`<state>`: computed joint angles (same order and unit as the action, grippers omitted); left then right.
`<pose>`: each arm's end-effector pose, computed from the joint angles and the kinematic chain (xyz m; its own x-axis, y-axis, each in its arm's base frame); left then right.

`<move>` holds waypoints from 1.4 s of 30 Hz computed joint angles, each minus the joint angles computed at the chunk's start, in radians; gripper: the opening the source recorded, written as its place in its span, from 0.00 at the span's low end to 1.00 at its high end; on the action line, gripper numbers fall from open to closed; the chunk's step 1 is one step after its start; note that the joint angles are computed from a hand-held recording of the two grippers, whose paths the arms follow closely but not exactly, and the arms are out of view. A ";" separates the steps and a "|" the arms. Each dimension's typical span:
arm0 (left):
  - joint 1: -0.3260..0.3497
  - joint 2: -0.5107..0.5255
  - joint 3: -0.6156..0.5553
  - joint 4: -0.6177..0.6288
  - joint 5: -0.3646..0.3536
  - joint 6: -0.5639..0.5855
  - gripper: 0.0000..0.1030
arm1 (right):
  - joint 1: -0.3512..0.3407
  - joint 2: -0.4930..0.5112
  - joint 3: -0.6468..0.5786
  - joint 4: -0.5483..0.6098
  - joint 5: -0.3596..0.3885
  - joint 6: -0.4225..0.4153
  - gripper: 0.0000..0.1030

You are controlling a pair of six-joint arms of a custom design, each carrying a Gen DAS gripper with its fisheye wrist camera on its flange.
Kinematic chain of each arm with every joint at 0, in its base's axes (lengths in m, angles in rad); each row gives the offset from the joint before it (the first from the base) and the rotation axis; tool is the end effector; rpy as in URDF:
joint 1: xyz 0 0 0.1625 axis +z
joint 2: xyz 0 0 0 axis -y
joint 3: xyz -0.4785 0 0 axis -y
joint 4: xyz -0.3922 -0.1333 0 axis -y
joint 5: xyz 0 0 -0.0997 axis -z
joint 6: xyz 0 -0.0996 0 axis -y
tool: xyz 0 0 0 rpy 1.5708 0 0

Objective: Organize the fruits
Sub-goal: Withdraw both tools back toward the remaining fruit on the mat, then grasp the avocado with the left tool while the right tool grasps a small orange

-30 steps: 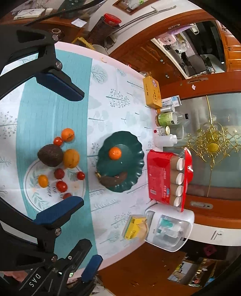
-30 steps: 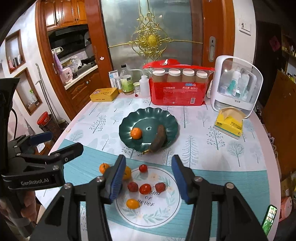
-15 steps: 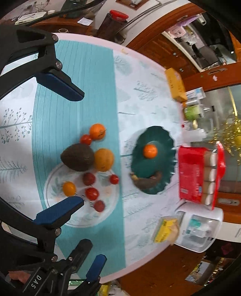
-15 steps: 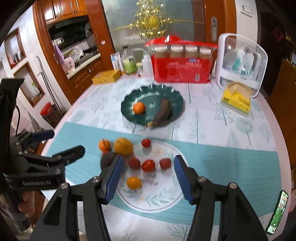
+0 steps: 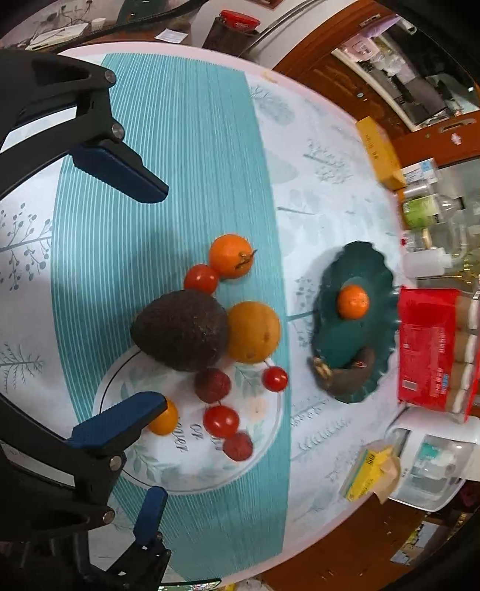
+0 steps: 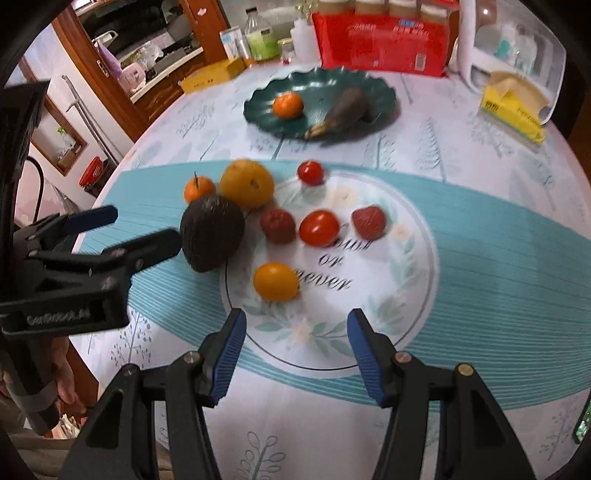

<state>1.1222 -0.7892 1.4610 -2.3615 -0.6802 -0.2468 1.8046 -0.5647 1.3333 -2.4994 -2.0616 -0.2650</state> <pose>-0.1356 -0.7676 0.2077 -0.6935 -0.0346 -0.7196 0.2694 0.9139 -0.3036 0.2690 -0.7568 0.0751 -0.7849 -0.3782 0.4908 -0.4500 0.8925 -0.0319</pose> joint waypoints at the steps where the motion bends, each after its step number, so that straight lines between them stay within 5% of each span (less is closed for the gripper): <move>1: 0.007 0.006 -0.013 0.024 -0.003 -0.014 0.99 | -0.002 0.006 -0.006 0.011 0.002 0.005 0.56; 18: 0.063 0.059 -0.129 0.114 -0.123 -0.079 0.99 | -0.001 0.112 -0.104 0.009 -0.050 -0.008 0.55; 20: 0.067 0.064 -0.137 0.121 -0.133 -0.086 0.97 | -0.001 0.119 -0.108 0.006 -0.059 -0.010 0.47; 24: 0.072 0.069 -0.144 0.112 -0.155 -0.081 0.90 | -0.002 0.124 -0.106 -0.011 -0.062 -0.021 0.36; 30: 0.081 0.081 -0.159 0.119 -0.214 -0.071 0.60 | -0.004 0.121 -0.097 -0.023 -0.057 -0.020 0.36; 42: 0.070 0.065 -0.110 0.085 -0.196 -0.044 0.57 | -0.002 0.113 -0.082 -0.026 -0.044 -0.029 0.35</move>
<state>1.1917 -0.7242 1.3512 -2.2768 -0.8763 -0.2907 1.8023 -0.4518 1.2515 -2.5250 -2.1060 -0.2941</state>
